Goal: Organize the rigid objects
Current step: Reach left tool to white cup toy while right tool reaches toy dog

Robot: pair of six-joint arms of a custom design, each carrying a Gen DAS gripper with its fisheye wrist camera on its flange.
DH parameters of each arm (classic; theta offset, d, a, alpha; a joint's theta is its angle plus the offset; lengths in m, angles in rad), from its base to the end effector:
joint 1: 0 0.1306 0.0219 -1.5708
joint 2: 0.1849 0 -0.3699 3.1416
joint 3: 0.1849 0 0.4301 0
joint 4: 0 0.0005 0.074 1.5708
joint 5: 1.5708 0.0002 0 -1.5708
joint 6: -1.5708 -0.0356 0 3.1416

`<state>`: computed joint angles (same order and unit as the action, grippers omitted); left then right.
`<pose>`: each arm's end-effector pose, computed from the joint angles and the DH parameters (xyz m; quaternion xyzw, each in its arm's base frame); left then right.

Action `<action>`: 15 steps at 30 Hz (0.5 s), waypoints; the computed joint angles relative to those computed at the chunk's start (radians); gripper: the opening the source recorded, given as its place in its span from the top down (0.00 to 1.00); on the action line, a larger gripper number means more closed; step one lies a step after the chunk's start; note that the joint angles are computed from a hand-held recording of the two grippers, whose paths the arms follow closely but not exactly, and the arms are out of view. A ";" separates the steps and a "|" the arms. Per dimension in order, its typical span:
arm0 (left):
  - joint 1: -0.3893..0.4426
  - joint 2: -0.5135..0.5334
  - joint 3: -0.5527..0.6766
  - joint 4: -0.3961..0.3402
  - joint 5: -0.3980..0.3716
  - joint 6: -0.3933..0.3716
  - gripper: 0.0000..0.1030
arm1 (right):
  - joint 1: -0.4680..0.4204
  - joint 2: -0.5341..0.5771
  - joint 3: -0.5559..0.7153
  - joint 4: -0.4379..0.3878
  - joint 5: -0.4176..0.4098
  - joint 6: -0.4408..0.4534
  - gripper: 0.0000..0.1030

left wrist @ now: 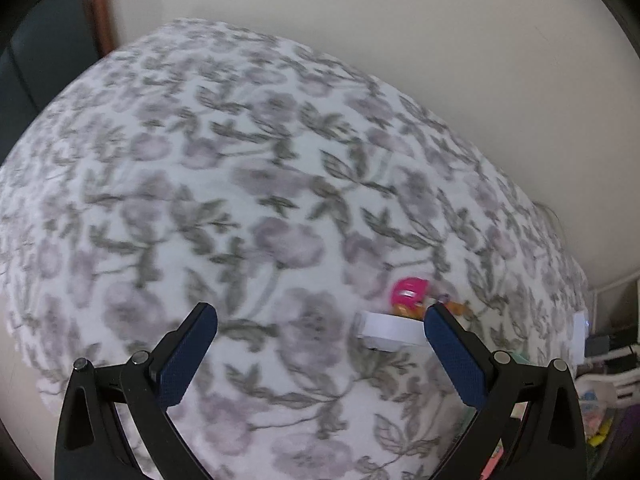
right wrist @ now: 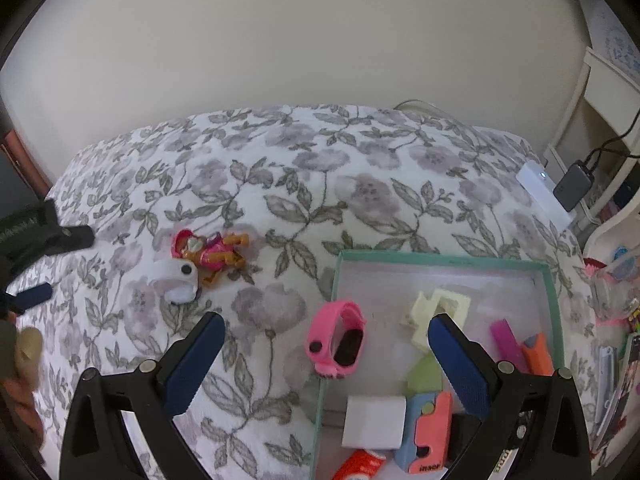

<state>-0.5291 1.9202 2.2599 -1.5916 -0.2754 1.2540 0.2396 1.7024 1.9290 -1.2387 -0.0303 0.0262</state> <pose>0.5654 -0.3199 0.4894 -0.3671 0.9067 -0.0372 0.2042 0.5964 0.1463 0.4857 -0.1315 0.9521 0.0438 0.2726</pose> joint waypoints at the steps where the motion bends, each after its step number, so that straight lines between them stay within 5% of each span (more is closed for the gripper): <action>1: 0.000 0.015 0.010 0.012 0.008 -0.015 0.00 | -0.002 0.011 0.014 -0.002 -0.004 -0.003 0.00; 5: 0.003 0.031 -0.014 0.109 0.079 -0.063 0.00 | -0.011 0.061 0.073 -0.025 -0.006 -0.028 0.00; 15: 0.004 0.059 -0.040 0.193 0.132 -0.154 0.06 | -0.029 0.146 0.162 -0.076 -0.030 -0.077 0.00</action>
